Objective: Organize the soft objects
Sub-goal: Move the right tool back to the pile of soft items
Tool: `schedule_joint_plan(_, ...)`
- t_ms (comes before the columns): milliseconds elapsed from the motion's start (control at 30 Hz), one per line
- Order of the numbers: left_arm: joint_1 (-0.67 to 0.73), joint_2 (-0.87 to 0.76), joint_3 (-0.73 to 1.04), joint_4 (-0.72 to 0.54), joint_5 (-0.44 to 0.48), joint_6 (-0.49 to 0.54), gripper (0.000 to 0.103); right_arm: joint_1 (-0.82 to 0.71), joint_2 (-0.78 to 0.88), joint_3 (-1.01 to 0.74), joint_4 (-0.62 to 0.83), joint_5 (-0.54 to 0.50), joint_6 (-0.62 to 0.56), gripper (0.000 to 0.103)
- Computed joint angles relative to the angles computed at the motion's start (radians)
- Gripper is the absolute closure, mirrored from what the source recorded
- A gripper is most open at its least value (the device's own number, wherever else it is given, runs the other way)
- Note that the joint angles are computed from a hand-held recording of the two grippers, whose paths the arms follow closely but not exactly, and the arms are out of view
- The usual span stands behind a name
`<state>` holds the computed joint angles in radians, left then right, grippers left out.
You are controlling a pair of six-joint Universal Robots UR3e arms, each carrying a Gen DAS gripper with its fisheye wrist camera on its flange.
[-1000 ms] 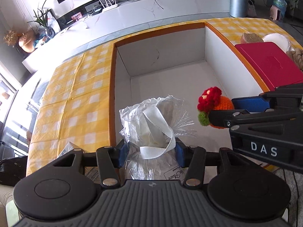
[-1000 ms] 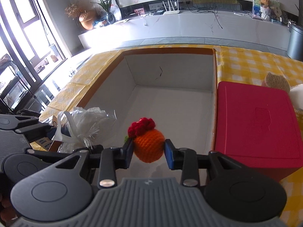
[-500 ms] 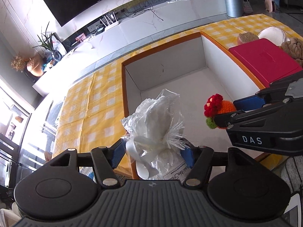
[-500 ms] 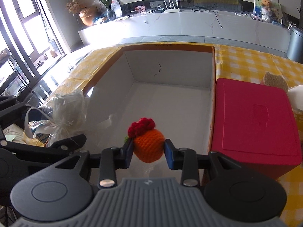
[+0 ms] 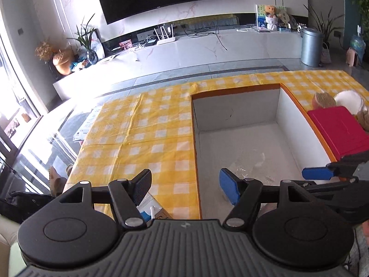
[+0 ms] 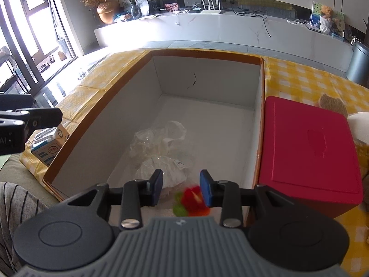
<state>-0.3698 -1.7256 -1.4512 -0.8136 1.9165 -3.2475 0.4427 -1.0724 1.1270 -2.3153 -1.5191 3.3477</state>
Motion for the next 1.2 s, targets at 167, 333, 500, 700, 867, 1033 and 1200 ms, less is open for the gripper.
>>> schedule_joint_plan(167,0.018,0.021,-0.029,0.021,-0.015,-0.017,0.023,0.017,0.014,-0.016,0.01,-0.004,-0.017,0.072)
schedule_joint_plan(333,0.027,0.039,-0.051,0.032,-0.057,-0.006,0.023,-0.002,-0.007,0.016,-0.014,0.026,-0.007,0.071)
schedule_joint_plan(500,0.031,0.061,-0.081,0.069,-0.104,-0.016,0.023,-0.017,-0.072,0.092,-0.082,0.039,0.016,0.07)
schedule_joint_plan(700,0.024,0.072,-0.091,0.105,-0.13,-0.037,0.021,-0.04,-0.179,0.204,-0.169,0.028,0.034,0.054)
schedule_joint_plan(867,0.003,0.065,-0.085,0.12,-0.138,-0.033,0.021,-0.068,-0.298,0.324,-0.239,-0.036,0.053,0.039)
schedule_joint_plan(1033,-0.015,0.044,-0.066,0.121,-0.166,-0.038,0.021,-0.108,-0.427,0.447,-0.258,-0.166,0.077,0.029)
schedule_joint_plan(1200,-0.031,0.026,-0.058,0.129,-0.199,-0.053,0.02,-0.213,-0.555,0.561,-0.221,-0.25,0.132,0.021)
